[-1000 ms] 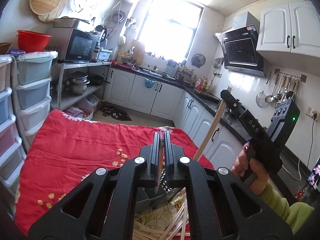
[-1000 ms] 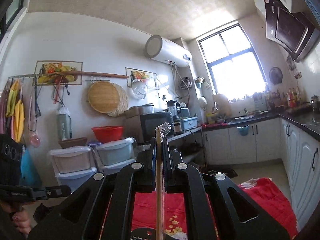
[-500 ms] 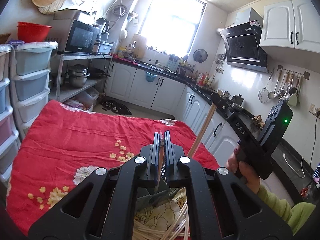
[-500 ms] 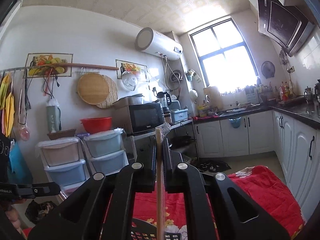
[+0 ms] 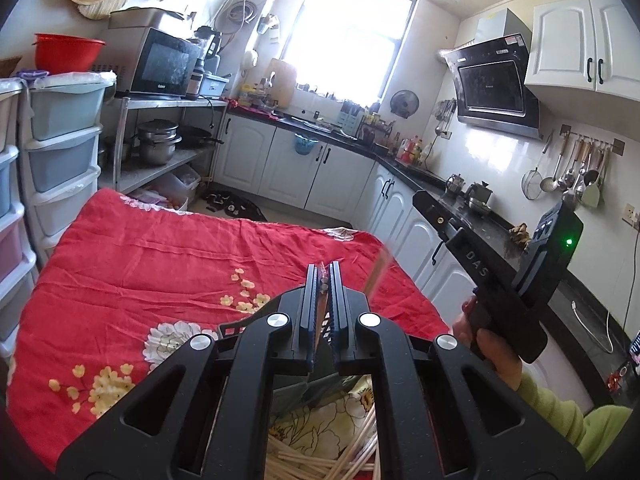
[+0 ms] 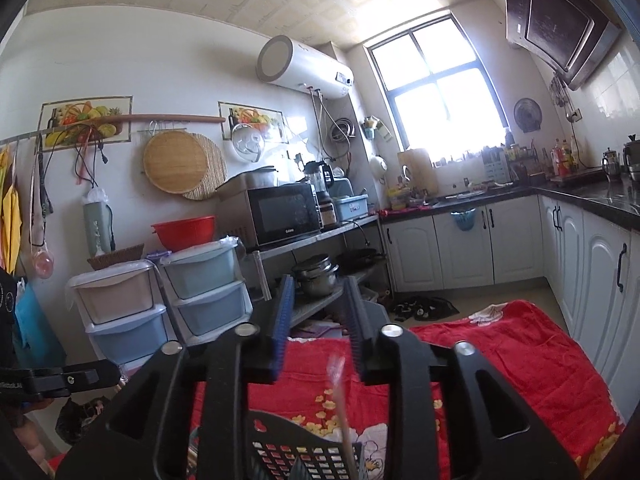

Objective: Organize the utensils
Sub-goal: 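Lower chopsticks into the green caddy and open the left gripper while the right opens, then move the open left tool back to the pile while the right tool follows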

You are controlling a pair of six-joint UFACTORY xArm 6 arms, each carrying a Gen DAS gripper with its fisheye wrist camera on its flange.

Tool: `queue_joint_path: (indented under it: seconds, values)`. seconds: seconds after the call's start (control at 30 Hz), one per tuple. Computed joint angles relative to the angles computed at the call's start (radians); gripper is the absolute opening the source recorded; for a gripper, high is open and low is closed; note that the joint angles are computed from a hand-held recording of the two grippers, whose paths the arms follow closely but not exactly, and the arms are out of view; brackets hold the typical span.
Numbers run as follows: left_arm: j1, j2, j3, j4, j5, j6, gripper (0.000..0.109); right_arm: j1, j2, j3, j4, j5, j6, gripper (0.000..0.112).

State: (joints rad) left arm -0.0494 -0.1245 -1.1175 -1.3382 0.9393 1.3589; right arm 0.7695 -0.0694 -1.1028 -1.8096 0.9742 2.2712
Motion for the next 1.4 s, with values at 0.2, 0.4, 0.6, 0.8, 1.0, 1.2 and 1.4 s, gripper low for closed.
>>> queue_joint_path:
  seconds: [0.2,0.4,0.6,0.8,1.0,1.2,1.4]
  values:
    - [-0.006,0.003,0.005,-0.006,-0.038,-0.003,0.014,0.011,-0.022,0.023,0.053,0.004,-0.02,0.041]
    - [0.001,-0.01,0.018,-0.033,-0.062,0.006,0.036,0.029,-0.043,0.042,0.115,0.024,-0.065,0.048]
    - [0.014,-0.018,0.028,-0.054,-0.074,0.007,0.06,0.06,-0.051,0.049,0.169,0.057,-0.126,0.056]
    - [0.03,-0.039,0.054,-0.096,-0.103,0.028,0.082,0.086,-0.048,0.043,0.221,0.065,-0.196,0.061]
    - [0.053,-0.05,0.073,-0.109,-0.105,0.019,0.092,0.11,-0.05,0.048,0.272,0.069,-0.233,0.064]
    - [0.063,-0.063,0.099,-0.109,-0.11,0.018,0.092,0.134,-0.061,0.064,0.31,0.078,-0.246,0.065]
    - [0.067,-0.084,0.129,-0.108,-0.115,0.017,0.092,0.157,-0.073,0.08,0.336,0.091,-0.239,0.066]
